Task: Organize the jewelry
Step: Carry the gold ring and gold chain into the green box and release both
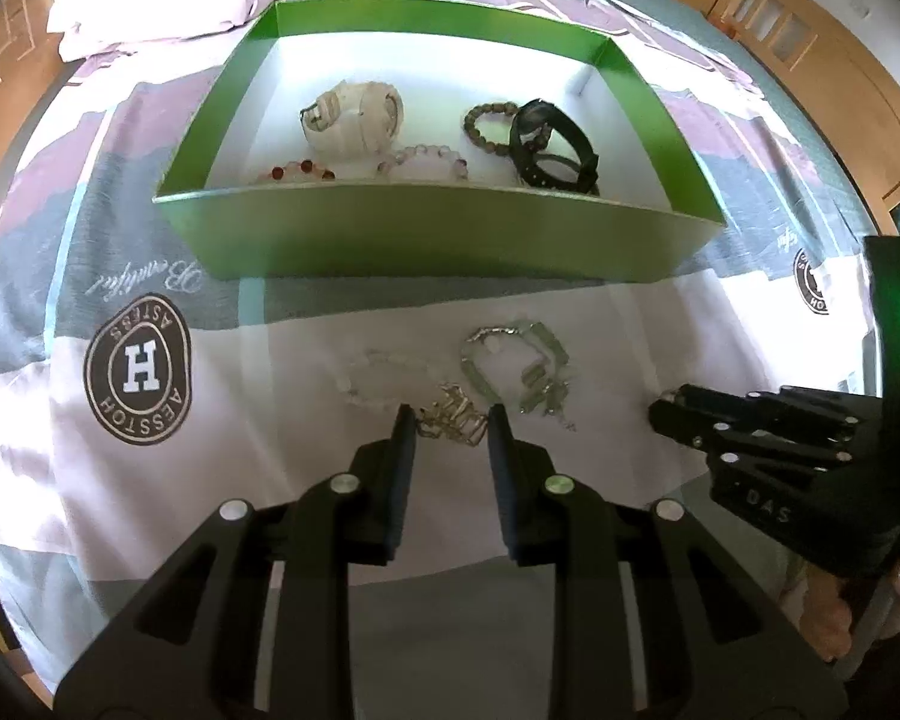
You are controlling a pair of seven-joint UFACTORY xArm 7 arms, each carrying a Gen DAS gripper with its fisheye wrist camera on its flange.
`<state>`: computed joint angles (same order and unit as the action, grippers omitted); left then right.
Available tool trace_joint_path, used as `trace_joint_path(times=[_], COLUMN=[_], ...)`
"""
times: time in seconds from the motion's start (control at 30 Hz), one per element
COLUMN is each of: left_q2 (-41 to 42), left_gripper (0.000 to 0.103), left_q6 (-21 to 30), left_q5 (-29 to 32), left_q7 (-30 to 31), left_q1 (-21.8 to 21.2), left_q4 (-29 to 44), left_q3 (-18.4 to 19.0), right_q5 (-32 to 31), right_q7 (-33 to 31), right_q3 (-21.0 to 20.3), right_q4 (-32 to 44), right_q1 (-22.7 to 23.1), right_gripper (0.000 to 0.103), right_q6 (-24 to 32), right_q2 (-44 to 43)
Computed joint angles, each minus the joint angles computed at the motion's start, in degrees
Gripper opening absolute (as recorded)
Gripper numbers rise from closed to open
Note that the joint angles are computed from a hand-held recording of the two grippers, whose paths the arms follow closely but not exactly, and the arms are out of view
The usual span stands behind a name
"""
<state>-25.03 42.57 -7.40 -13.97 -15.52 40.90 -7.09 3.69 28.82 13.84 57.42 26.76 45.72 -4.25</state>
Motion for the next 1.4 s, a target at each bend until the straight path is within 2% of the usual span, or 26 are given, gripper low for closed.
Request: trace_joint_path(times=[0.27,0.4,0.53,0.6,0.67,0.73,0.87,0.97,1.07,1.2,1.27,1.33,1.4], left_q2=[-4.3,-2.2,1.9,5.1,7.8,11.2,17.1,20.0,22.3,23.2,23.0,22.5,22.1], left_gripper=[0.024,0.024,0.024,0.024,0.024,0.024,0.024,0.024,0.024,0.025,0.03,0.045,0.056], left_q6=[-1.1,-1.1,-2.5,-3.2,-3.7,-3.4,-2.2,-1.5,-0.3,-0.4,-0.4,-0.6,-0.9], left_q5=[-0.3,0.6,1.3,-2.3,-2.9,1.9,5.8,9.8,10.8,12.9,10.1,10.3,12.7], left_q7=[0.4,0.8,0.7,2.3,3.3,0.5,-1.8,-3.3,-4.2,-5.1,-3.7,-4.5,-6.1], left_q1=[1.9,3.0,4.4,3.6,3.9,5.8,7.0,7.2,7.3,7.3,7.3,7.2,7.2], left_q4=[1.2,4.5,8.2,10.3,11.8,13.8,17.3,19.3,20.6,20.8,20.7,20.3,20.0], left_q3=[1.9,2.1,2.4,4.2,4.2,2.3,1.9,1.7,2.2,2.4,2.8,2.7,2.3], right_q5=[-0.8,1.7,-2.5,0.6,7.6,4.9,-2.0,-0.6,2.0,-3.1,-2.2,-1.0,-0.6], right_q7=[0.1,-2.6,-0.2,-2.7,-8.5,-7.5,-3.6,-3.8,-5.7,-2.8,-2.3,-3.4,-3.7], right_q3=[-0.3,-0.7,0.0,0.9,-2.3,-2.8,-2.8,-3.0,-2.6,-3.7,-3.6,-3.3,-3.3], right_q4=[-0.3,0.5,4.2,6.7,9.2,14.3,20.4,22.0,23.3,24.5,24.2,23.8,23.9], right_q1=[-0.6,-0.7,-1.8,-3.6,-1.5,-1.3,-2.1,-2.7,-3.3,-1.4,-1.7,-2.2,-2.4], right_gripper=[0.021,0.021,0.021,0.021,0.021,0.021,0.021,0.021,0.021,0.022,0.022,0.022,0.022], right_q6=[-1.0,-3.2,-4.6,-5.6,-7.6,-5.6,-3.2,-2.5,-1.1,-0.5,-0.8,-1.1,-1.0], right_q2=[-3.3,-4.9,-3.6,-1.3,1.6,6.0,12.4,15.6,17.9,18.7,18.5,18.1,18.3])
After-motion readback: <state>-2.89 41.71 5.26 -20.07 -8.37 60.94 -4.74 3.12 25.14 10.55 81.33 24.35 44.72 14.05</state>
